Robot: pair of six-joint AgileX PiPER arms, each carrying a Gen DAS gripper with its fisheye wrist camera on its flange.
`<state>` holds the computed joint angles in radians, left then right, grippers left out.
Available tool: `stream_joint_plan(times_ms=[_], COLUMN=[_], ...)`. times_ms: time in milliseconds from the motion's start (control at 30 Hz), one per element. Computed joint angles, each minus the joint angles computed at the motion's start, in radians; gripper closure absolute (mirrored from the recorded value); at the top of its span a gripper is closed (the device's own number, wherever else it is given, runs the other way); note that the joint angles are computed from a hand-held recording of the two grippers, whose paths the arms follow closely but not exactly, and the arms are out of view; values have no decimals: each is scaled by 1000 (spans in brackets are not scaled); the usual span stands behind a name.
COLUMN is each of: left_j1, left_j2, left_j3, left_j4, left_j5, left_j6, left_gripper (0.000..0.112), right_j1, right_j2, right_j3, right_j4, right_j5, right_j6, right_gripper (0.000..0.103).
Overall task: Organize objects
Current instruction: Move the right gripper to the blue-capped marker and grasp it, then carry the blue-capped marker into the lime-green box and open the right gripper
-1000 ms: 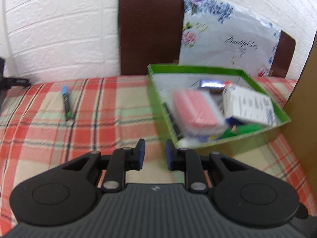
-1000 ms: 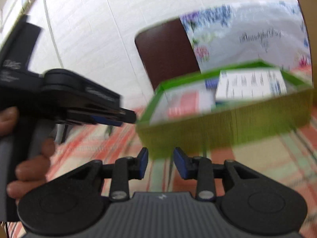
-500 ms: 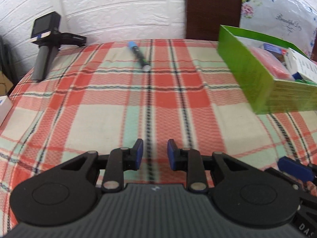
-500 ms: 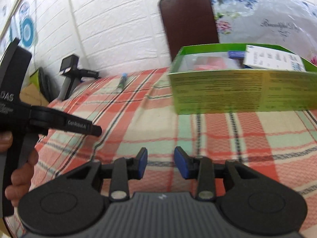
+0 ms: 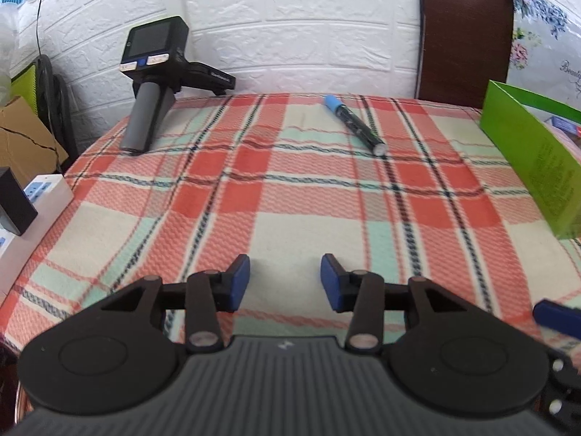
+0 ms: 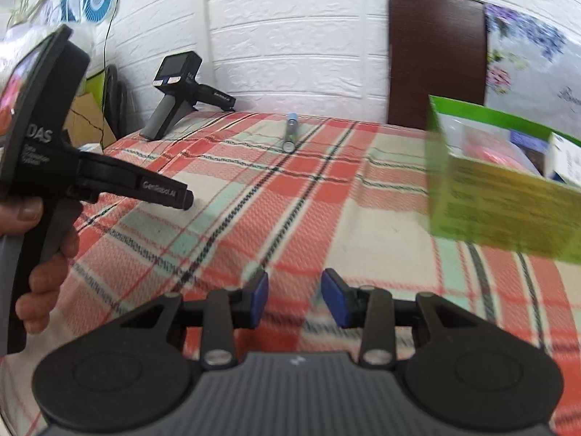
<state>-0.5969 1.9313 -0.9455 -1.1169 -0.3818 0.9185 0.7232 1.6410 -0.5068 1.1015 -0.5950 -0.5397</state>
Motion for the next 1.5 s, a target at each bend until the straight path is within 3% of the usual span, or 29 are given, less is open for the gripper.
stream_joint_plan(times_ms=[100,200,400,667,767,833,933,1067,1167,1267,1367,1433,1500], left_j1=[22,37,157,152,150,151,147,151,148,126,55,10,-37], left_j2=[20,51,50,61,64,64,63,65,63,57,19,-36,-102], left_j3=[30,100,95,95,93,93,95,88,86,82,91,116,135], left_j4=[180,410,744,748,741,744,737,739,722,635,403,365,449], left_j5=[-65,-202,-112,-127,-131,-130,-133,-123,-116,-109,-101,-40,63], left_j6=[-159,-374,-788,-805,-798,-803,-799,-796,-776,-682,-465,-477,-594], left_gripper=[53,44,33,33,33,33,33,33,33,33,36,39,48], right_j1=[-65,-140,-239,-318,-332,-317,-314,-300,-258,-161,30,211,367], right_j2=[58,127,296,523,550,533,448,263,102,-71,-223,-260,-264], right_j3=[-83,-189,-461,-868,-931,-895,-736,-432,-162,85,268,344,366], right_j4=[-33,-66,-59,326,470,412,158,-182,-388,-320,-27,173,365], right_j5=[40,88,184,277,308,291,297,281,205,109,-19,-151,-253], right_j6=[-39,-76,-210,-640,-813,-766,-483,-83,169,200,98,61,27], right_gripper=[68,68,68,66,85,85,85,85,85,85,85,85,85])
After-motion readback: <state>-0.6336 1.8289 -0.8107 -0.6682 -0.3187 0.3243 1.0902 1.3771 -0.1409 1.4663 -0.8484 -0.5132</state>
